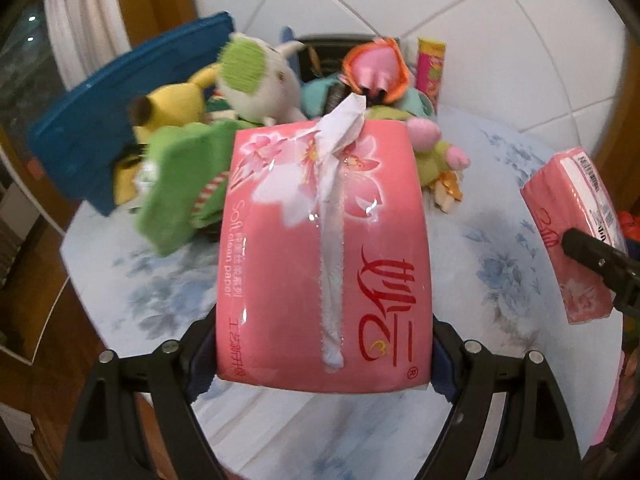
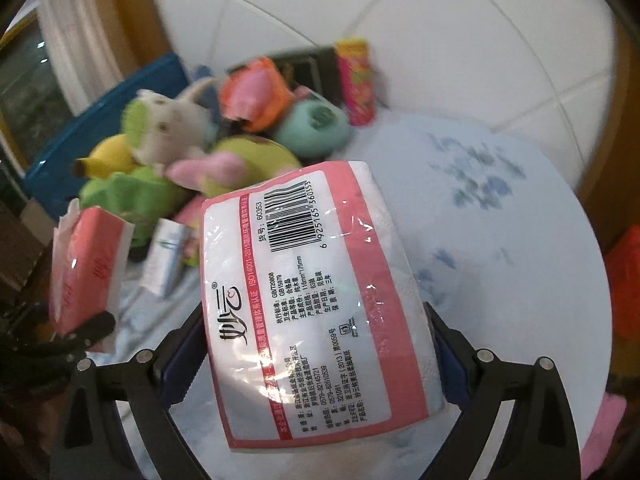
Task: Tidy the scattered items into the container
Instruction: 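Lift both tissue packs and carry them over the blue crate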
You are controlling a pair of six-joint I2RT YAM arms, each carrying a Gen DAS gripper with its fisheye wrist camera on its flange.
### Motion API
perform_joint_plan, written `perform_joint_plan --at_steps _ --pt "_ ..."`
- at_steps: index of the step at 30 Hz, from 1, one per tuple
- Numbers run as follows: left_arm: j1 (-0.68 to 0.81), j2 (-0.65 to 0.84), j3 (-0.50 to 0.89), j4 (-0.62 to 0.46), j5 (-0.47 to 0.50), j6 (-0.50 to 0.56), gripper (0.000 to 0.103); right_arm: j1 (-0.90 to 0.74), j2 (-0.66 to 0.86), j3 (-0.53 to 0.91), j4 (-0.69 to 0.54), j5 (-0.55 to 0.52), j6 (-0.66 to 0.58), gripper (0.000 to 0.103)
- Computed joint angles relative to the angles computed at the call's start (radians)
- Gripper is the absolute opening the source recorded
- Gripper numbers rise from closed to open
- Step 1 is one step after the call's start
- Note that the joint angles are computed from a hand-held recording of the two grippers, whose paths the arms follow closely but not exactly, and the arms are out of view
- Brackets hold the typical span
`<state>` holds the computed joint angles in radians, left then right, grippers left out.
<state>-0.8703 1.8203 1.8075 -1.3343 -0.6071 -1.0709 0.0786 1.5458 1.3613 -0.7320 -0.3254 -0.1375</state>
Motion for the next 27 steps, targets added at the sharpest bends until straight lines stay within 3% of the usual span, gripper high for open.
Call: perform_joint_plan --at_steps 6,14,21,27 --pt "-0.021 -0.215 -0.182 -0.029 -0.055 -0.061 0.084 0.189 -0.119 -0.016 -0.014 0.101 0.081 0.097" --pt "0.048 -0.610 -0.482 -0.042 -0.077 0.037 0.084 0.601 -0.100 0.065 -0.008 0.406 0.326 0.097" --pt "0.346 -0.941 -0.649 -0.005 0.029 0.394 0.083 0.879 0.073 0.257 -0.049 0.649 0.520 0.097" --pt "0.793 -1.050 -0.704 0.123 0.299 0.788 0.084 0.974 0.281 0.532 -0.144 0.713 0.559 0.097"
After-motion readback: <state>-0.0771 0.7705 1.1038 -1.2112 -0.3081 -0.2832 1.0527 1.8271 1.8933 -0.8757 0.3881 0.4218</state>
